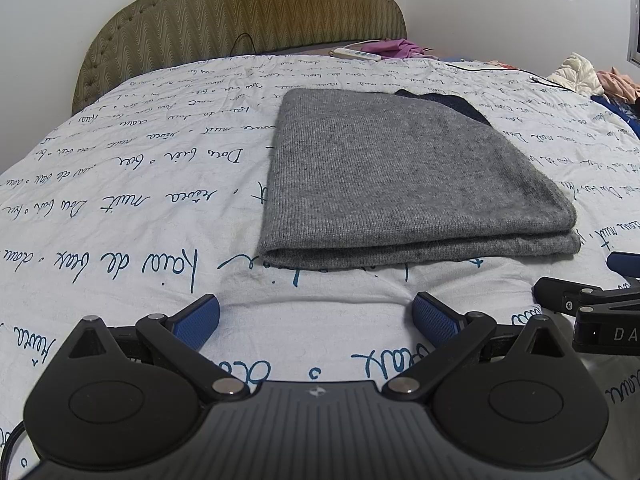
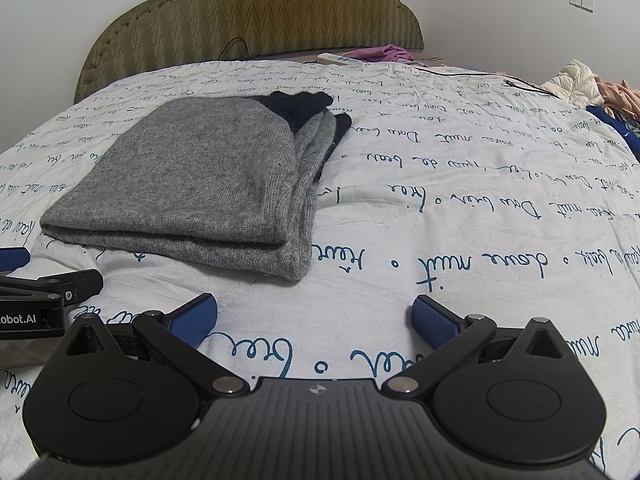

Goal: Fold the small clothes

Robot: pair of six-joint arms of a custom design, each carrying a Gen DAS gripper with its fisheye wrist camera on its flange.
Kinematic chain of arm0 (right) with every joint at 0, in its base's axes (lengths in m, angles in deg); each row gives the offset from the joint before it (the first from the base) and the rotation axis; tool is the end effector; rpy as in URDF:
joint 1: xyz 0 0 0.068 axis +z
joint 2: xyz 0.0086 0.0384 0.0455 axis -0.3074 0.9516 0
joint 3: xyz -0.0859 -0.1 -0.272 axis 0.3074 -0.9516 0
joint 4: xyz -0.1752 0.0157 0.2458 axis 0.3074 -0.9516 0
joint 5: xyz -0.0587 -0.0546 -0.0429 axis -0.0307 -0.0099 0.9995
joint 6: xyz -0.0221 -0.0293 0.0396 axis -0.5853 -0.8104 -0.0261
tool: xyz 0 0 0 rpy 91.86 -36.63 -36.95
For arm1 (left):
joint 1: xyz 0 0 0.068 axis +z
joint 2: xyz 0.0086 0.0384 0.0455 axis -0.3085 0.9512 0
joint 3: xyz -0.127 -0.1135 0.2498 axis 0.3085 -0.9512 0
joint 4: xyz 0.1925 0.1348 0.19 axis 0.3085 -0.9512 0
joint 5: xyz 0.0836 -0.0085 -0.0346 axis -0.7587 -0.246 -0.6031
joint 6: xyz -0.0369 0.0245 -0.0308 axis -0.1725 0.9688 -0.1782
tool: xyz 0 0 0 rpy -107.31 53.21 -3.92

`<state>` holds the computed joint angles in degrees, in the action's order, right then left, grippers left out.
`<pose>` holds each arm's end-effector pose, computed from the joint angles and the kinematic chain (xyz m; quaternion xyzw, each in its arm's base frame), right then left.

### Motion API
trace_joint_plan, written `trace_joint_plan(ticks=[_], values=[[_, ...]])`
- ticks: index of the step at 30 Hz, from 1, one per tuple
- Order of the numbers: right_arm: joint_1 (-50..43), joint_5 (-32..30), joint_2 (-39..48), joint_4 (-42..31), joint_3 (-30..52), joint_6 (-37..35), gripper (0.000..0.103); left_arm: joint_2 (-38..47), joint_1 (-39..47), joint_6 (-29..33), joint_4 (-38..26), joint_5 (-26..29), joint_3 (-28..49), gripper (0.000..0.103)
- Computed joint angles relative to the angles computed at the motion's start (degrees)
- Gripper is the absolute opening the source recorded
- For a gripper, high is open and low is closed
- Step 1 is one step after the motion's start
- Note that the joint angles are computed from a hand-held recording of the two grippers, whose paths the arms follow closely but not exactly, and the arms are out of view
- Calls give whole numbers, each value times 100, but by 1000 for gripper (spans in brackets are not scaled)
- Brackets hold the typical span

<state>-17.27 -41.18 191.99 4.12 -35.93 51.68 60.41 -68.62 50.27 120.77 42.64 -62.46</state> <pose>0.1940 0.0052 -0.0019 -0.0446 0.9116 0.0318 0.4074 0.1786 -0.1860 -0.0042 0.0163 0.9152 0.0033 0.4028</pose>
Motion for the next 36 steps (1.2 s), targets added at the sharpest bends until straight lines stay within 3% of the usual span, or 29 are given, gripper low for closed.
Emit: trace_joint_plan(ticks=[36], values=[[10, -10, -61, -87, -21, -24, 103, -98, -50, -173, -133, -9, -28, 103]])
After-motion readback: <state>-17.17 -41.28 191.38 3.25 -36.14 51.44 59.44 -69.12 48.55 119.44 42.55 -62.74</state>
